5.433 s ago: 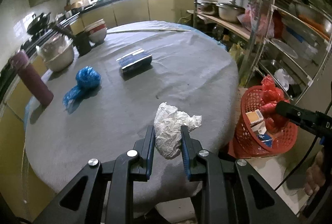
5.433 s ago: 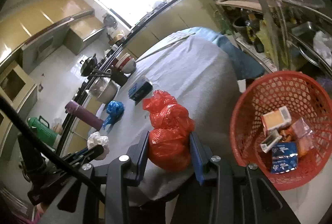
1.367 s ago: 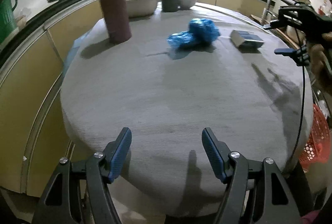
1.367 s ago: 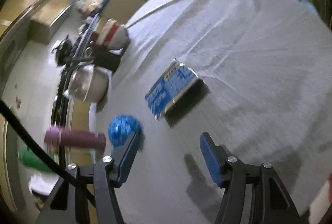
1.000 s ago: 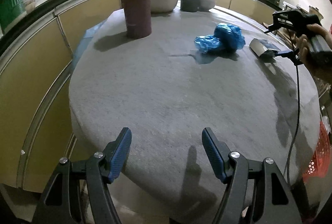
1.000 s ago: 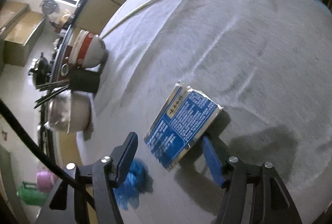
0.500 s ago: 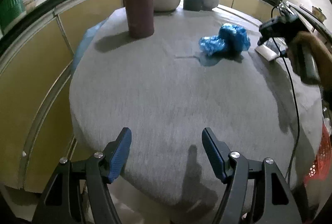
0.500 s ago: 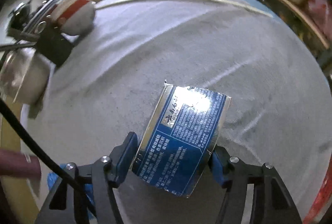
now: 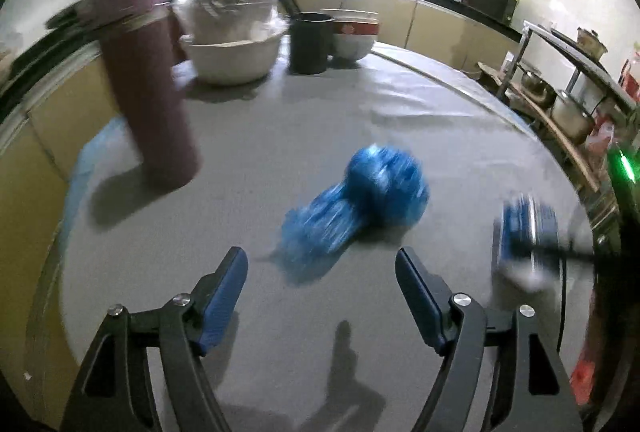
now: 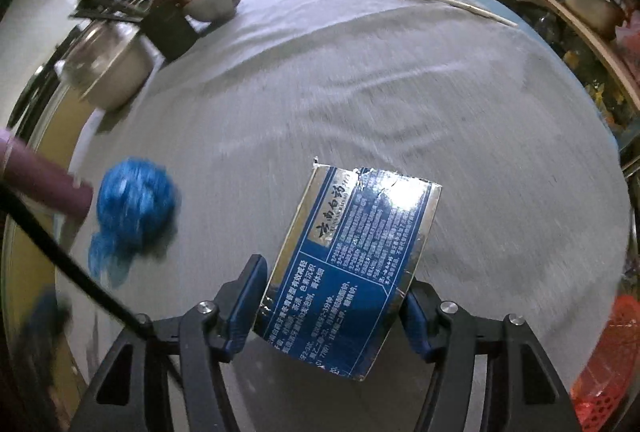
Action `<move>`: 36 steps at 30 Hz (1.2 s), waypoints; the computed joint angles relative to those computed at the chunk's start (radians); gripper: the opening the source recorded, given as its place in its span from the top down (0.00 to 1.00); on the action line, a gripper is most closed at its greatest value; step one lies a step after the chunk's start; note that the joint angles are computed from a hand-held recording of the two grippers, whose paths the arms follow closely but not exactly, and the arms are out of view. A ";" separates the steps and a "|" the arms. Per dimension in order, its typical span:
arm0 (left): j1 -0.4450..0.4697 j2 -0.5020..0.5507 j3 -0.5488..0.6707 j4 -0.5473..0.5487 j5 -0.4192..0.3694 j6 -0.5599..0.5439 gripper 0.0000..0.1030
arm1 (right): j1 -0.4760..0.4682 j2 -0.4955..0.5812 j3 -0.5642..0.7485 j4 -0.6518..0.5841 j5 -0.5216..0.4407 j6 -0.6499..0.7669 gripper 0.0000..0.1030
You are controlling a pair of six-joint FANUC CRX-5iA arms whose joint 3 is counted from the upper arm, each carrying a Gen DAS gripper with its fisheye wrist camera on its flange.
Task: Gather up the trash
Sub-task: 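Grasp the blue printed carton with the right gripper, then grasp the blue plastic bag with the left gripper while the right gripper holds the carton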
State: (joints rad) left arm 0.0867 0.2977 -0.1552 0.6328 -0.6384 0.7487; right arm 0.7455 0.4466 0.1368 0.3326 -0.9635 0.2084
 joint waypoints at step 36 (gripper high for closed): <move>-0.020 -0.119 -0.058 -0.223 -0.247 0.132 0.61 | 0.171 -0.208 -0.374 0.158 0.202 -0.286 0.34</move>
State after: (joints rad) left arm 0.0672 0.1788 -0.2136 0.4099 -0.8853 0.8812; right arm 0.9166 0.2386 -0.2375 0.4909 -0.7612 -0.0776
